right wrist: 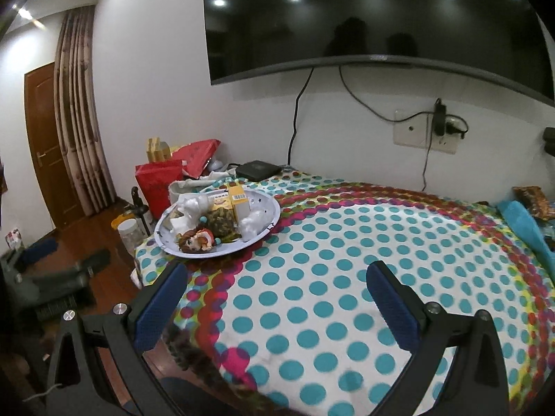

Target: Organize objects

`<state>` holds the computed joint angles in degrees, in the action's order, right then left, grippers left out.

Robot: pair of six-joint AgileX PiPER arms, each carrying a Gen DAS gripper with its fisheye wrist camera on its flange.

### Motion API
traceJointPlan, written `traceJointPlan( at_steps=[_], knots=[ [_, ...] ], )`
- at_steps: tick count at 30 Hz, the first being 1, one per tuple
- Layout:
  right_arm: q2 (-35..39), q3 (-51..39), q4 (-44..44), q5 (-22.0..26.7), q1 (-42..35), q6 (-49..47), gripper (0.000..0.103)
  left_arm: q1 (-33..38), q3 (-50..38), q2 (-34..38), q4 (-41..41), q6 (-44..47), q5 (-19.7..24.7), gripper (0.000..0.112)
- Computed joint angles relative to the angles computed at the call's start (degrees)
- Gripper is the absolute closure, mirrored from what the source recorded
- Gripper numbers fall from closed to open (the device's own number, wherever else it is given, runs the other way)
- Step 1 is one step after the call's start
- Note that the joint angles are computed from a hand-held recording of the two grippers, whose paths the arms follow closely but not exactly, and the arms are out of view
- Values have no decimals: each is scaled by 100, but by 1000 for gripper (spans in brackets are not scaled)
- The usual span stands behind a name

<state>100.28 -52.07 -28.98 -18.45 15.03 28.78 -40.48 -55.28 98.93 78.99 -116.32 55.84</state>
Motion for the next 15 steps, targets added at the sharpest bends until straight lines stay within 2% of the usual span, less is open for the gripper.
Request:
traceJointPlan(
  at_steps=[3, 7, 9, 11, 13, 15],
  knots=[
    [-427, 480, 4, -171, -59, -72, 0, -242, 205, -397, 20, -204, 280, 9],
    [-930, 976, 324, -227, 48, -616, 0, -423, 540, -967, 155, -306, 66, 9],
    [-1233, 1223, 609, -260, 114, -1035, 0, -486, 552, -1087, 98, -251, 47, 9],
    [-1466, 1408, 817, -305, 139, -1330, 0, -642, 498, -1096, 112, -247, 291, 9],
    [-1653, 1550, 655, -397, 80, -1248, 0, -730, 395, -1054, 80, -153, 407, 9],
    [-1729, 1637, 540, -451, 21, -1189, 0, -747, 411, -1077, 152, -200, 281, 9]
  ],
)
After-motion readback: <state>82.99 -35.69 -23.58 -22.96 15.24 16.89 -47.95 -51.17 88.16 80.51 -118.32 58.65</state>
